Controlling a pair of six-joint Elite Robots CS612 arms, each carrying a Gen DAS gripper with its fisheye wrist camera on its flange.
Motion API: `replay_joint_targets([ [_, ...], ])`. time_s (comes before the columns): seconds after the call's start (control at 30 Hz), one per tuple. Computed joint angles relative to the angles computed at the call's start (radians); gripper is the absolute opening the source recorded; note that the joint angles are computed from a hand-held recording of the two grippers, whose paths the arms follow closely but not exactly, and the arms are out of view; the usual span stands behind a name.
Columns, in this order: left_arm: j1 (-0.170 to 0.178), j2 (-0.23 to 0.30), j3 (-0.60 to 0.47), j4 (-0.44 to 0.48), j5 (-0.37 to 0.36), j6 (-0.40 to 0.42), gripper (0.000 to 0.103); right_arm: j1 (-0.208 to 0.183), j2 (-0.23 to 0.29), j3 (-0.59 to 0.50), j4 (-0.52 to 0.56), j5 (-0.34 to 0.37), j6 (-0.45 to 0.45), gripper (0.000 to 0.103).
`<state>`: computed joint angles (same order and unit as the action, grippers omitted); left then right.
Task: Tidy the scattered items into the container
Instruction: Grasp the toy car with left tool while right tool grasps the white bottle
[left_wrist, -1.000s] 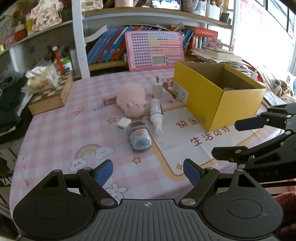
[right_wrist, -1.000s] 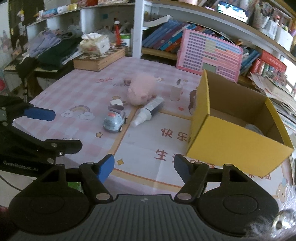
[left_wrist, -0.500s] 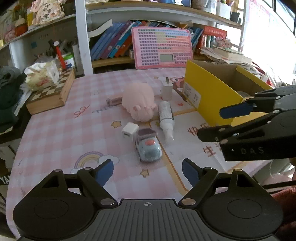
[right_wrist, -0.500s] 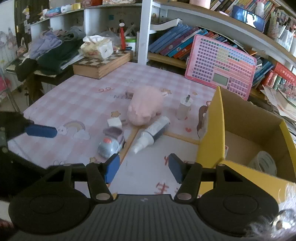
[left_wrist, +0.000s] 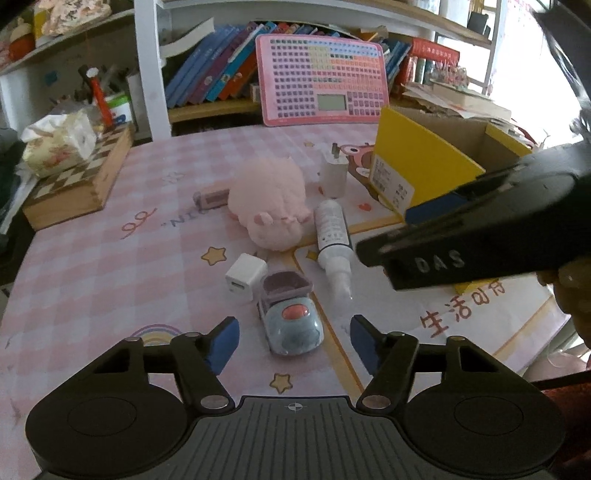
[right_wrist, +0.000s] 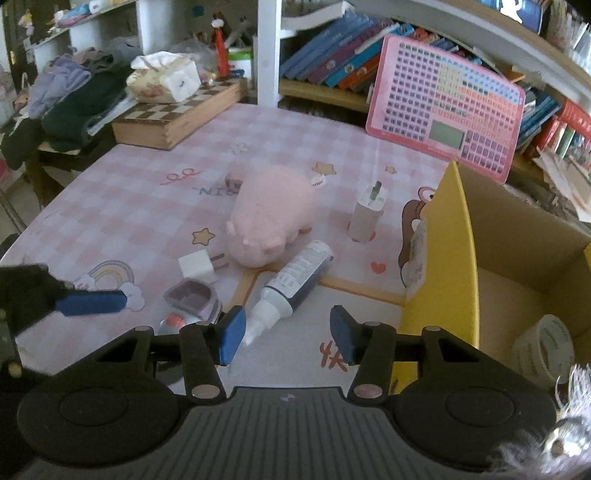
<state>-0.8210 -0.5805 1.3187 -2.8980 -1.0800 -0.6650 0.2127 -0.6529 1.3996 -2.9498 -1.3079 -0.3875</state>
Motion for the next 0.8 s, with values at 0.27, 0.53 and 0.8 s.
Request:
replay_joint_targets([
  [0.27, 0.015, 0.028, -0.045, 0.039, -0.003, -0.021, 0.048, 0.011, 0.056, -0.116, 0.143, -0.006, 0.126, 0.049],
  [0.53, 0.027, 0.047, -0.076, 0.056, -0.040, -0.034, 0.043, 0.026, 0.100, -0.193, 0.201, -0.053, 0.167, 0.048],
  [0.8, 0.030, 0.060, -0.093, 0.066, -0.031, -0.047, 0.043, 0.035, 0.134, -0.253, 0.257, -0.081, 0.147, 0.045],
])
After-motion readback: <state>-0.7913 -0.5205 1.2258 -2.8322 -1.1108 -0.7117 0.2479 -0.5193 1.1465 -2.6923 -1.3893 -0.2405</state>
